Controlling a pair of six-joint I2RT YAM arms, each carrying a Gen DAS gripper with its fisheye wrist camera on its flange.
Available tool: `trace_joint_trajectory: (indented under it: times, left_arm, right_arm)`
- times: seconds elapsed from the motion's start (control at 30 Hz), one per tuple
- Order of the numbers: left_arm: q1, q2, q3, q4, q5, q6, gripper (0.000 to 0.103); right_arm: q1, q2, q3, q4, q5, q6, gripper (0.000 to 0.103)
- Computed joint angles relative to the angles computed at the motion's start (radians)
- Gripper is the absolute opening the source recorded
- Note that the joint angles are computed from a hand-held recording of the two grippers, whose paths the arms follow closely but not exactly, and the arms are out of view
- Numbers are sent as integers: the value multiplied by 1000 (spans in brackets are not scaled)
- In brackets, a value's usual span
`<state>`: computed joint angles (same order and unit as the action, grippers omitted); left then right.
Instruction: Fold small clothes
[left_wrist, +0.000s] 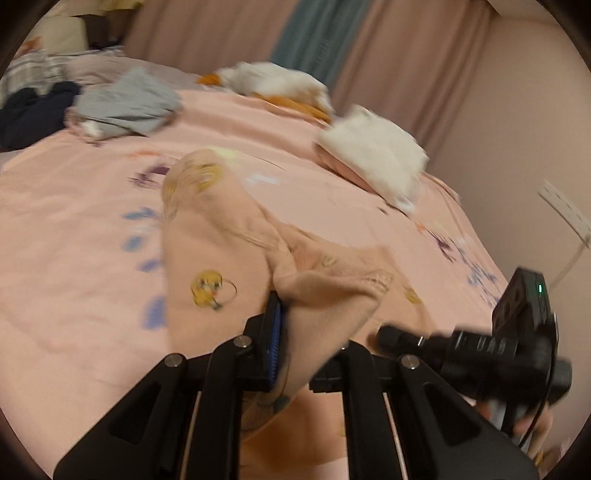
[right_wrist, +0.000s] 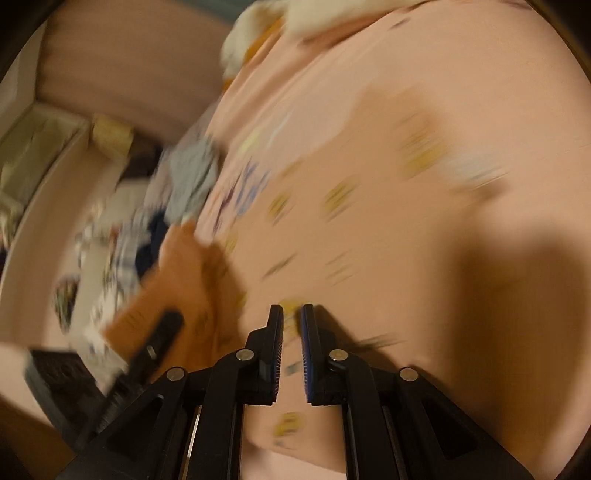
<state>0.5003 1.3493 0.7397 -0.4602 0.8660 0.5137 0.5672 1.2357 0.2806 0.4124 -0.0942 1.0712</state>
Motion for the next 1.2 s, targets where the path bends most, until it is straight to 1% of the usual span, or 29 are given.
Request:
trace_joint_trajectory:
  times: [0.07,0.13,0.17,0.2,0.23,0.27,0.3,0.33,0.37,0.43,0.5,0.53,0.57,0.6,0.67,0.7,0.8,0.87,0.93,1.0,1.07,1.2]
  left_arm:
    - [-50,-37,-36,3,-16,21,10]
    - [-101,-70,-61,0,-69,33,13]
    - [-102,-76,-66,-9,-69,36,18]
    - [-94,-72,-54,-42,-53,55,21]
    - [-76,-57,-26,-101,-28,94,29]
    - [-63,-44,-5,-147,-9,127,40]
    - [-41,-19,39,-238,15,189,47]
    - [-26,-7,69,-305,24,232,63]
    - [-4,-4,91,-358,28,271,71]
    - [43,-10,118,-429,40,328,72]
    - [127,3,146,-513,59,446,74]
    - [157,10,151,-519,64,475,78]
    - [193,21,152,-503,71,490,82]
    - [227,32,142,-447,77,469,83]
    - [247,56,118,-308,47,368,83]
    - [244,78,112,-229,11,294,82]
    - [228,138,124,-131,-49,191,81]
    - [218,133,111,-90,-81,168,81]
    - [222,128,95,-78,-68,198,81]
    - [223,131,90,-82,-74,221,81]
    - [230,141,96,-118,-67,257,81]
    - [233,143,110,-194,-46,327,81]
  right_arm:
    - [-74,-109,-90,24,-40,28,10]
    - [-133,-177,-148,44,-92,36,13]
    - [-148,-199,-163,46,-99,40,19]
    - [-159,-217,-180,56,-100,48,27]
    - [-170,-218,-197,91,-115,58,30]
    - [-173,-192,-205,144,-132,68,39]
    - [-178,-162,-210,198,-156,80,47]
    - [-171,-139,-206,231,-165,89,49]
    - [-170,-138,-199,228,-170,86,52]
    - [-129,-140,-167,191,-139,59,54]
    - [-135,-139,-149,168,-160,36,61]
    - [-128,-103,-128,181,-174,31,62]
    - [-133,-80,-118,189,-200,24,63]
    - [-135,-44,-97,193,-230,16,64]
    - [-109,32,-24,159,-241,-20,64]
    - [-103,51,-3,147,-239,-34,64]
    - [-89,168,85,148,-262,-54,64]
    - [-75,215,137,109,-262,-76,64]
    - [-65,237,174,70,-263,-123,64]
    - [-64,250,190,62,-270,-134,65]
    - [-66,255,214,28,-275,-137,65]
    - [-34,195,294,-230,-217,-168,65]
